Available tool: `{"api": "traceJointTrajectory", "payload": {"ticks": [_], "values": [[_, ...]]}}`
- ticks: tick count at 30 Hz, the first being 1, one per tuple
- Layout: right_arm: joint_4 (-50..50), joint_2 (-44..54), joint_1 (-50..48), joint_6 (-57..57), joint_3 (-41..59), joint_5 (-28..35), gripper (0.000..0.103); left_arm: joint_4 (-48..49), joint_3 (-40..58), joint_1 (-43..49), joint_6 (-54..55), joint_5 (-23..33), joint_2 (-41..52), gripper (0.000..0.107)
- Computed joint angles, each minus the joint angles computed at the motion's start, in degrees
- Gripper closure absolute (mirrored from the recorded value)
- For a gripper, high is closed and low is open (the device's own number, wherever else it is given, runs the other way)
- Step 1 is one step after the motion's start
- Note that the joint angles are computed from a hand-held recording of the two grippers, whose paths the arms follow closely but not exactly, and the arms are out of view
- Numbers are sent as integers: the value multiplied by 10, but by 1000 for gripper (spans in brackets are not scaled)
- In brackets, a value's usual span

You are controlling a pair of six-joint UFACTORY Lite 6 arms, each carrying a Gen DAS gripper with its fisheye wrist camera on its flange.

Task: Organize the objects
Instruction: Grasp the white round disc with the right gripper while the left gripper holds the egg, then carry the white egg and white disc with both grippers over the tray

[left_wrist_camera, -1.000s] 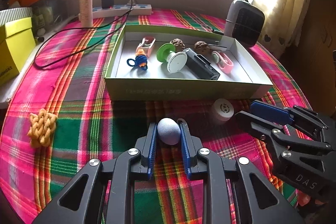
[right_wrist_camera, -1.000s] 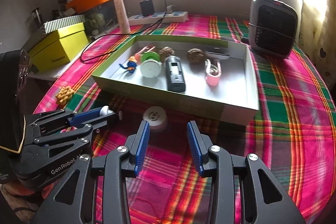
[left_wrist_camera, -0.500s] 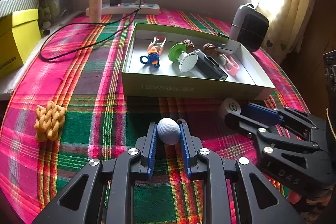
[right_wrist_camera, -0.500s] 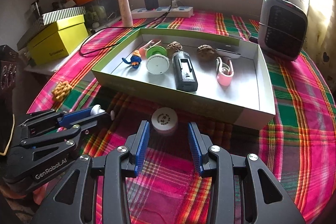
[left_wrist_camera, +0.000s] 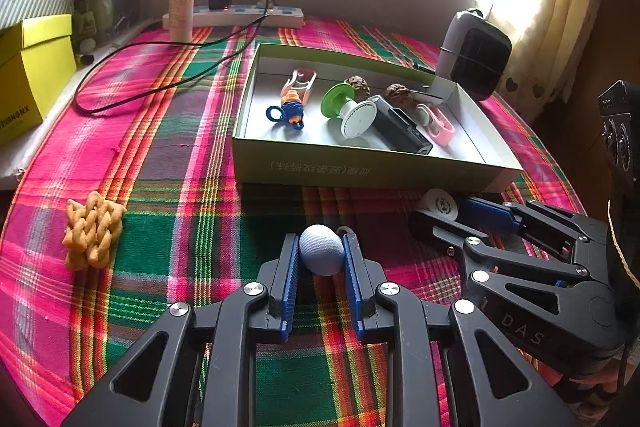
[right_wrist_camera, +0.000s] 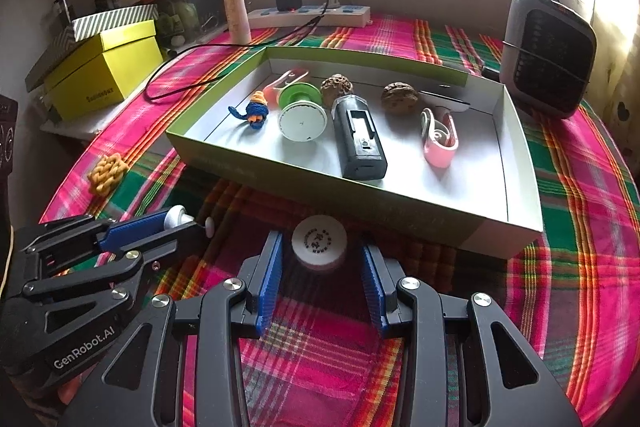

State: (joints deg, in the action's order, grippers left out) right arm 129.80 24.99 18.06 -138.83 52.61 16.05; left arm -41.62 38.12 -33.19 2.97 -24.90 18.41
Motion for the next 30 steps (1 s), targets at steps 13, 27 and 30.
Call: {"api": "traceJointTrajectory", "payload": {"ticks": [13,27,30], "values": [[-14,-3,-1,10,-3,5,74,0,1,0,0,0,0,87],[-21,-12,-4,18,-14,16,74,-25,5,-3,27,1,2,87],[-30,-13,-6,24,-15,18,74,-26,6,-4,28,1,3,87]]}}
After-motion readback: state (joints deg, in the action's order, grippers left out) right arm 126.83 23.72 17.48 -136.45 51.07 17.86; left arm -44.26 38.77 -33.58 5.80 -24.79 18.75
